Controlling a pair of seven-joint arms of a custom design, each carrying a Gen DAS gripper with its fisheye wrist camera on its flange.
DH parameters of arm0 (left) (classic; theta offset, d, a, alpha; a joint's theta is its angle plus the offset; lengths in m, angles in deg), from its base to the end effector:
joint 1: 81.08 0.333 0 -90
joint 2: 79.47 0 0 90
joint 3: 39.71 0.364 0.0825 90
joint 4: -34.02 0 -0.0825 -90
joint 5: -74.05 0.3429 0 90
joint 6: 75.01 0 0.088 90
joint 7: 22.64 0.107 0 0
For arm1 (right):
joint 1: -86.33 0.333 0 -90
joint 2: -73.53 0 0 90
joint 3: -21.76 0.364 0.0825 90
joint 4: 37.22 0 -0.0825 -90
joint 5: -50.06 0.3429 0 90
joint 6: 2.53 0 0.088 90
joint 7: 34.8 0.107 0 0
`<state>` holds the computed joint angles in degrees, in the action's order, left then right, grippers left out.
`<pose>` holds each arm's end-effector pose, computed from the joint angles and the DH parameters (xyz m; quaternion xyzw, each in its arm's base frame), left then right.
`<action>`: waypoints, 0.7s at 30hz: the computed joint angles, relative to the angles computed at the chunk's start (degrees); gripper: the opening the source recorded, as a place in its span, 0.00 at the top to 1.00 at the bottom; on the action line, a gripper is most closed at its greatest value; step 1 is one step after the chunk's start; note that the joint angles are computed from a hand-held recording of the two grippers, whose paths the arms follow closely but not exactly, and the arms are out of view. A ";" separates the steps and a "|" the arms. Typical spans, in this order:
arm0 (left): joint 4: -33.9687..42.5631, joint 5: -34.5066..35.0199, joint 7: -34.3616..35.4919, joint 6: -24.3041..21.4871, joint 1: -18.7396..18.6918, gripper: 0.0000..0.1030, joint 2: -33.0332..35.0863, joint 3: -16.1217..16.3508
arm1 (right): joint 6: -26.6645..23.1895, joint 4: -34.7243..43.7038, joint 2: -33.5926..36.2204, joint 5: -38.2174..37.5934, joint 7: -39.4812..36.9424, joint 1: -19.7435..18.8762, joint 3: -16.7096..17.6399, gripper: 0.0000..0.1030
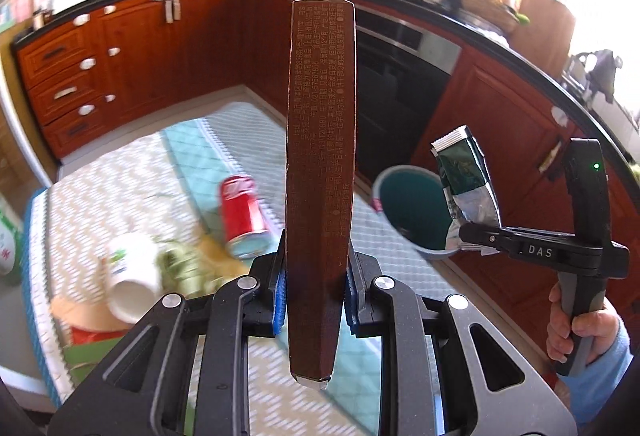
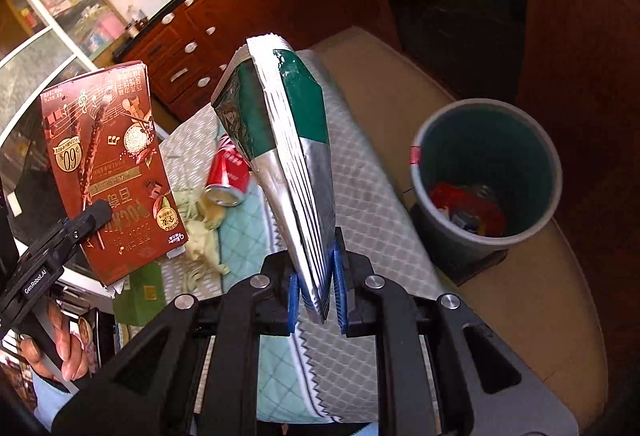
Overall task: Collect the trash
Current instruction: 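Carry the brown box and foil bag over the teal bin and release both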
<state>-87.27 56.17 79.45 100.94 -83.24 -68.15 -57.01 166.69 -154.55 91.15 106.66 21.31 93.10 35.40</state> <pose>0.5722 -0.1631 0.4855 -0.5796 0.7227 -0.3359 0.1704 0.5862 0.1459 0.4118 -0.6573 0.6651 -0.0394 0.3523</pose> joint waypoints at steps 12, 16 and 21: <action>33.87 14.48 -11.30 -12.89 -13.91 0.78 24.94 3.51 | -1.16 0.91 3.99 5.15 -1.71 -7.47 -3.96 0.87; 45.53 15.23 -12.18 -18.14 -15.86 0.78 32.83 2.67 | -2.18 2.17 6.32 1.79 1.90 -8.52 -4.85 0.87; 61.39 15.79 -13.03 -25.36 -18.65 0.78 42.69 3.18 | -3.57 5.11 9.68 -4.20 7.46 -9.60 -5.35 0.87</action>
